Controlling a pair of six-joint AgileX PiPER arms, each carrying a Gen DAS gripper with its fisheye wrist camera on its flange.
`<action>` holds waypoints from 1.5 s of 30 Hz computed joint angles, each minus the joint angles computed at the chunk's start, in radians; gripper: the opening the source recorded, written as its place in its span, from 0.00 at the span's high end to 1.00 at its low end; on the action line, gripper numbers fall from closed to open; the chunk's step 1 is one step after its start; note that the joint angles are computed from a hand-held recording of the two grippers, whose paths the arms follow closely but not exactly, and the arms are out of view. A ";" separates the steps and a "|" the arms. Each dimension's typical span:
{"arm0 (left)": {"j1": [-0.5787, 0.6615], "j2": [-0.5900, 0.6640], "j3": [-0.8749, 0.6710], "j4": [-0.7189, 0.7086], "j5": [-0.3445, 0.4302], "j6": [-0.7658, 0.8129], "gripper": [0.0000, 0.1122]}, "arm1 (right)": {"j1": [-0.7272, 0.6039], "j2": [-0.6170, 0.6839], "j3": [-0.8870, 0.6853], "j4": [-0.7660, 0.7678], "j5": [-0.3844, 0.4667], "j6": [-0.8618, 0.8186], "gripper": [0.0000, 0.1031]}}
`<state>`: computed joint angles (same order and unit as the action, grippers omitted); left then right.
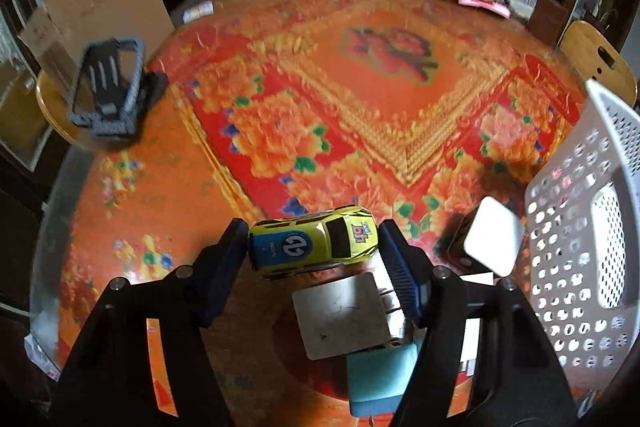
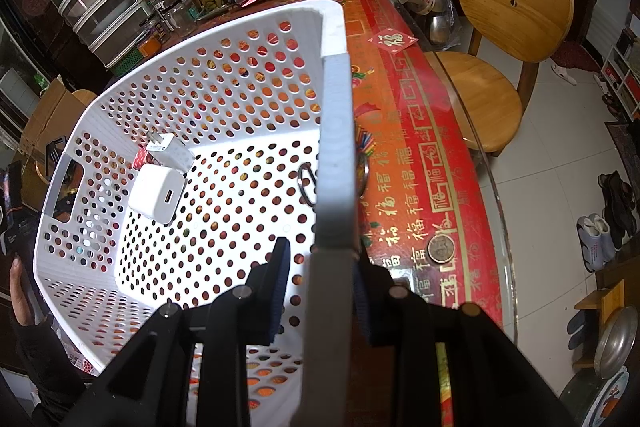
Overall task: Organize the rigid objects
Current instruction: 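Grasp the yellow toy car with the left tool and drop it into the basket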
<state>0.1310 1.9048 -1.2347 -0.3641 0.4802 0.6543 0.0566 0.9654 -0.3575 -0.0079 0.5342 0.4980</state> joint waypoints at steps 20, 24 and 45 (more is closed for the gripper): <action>-0.507 -0.312 -0.033 0.182 0.327 -0.099 0.42 | 0.003 0.003 0.001 -0.007 -0.006 0.005 0.71; -0.675 -0.180 -0.131 0.286 0.406 -0.208 0.42 | 0.001 0.004 0.000 -0.003 -0.005 0.000 0.71; -0.797 0.007 -0.235 0.422 0.446 -0.291 0.42 | 0.006 0.002 0.007 -0.006 -0.008 0.006 0.71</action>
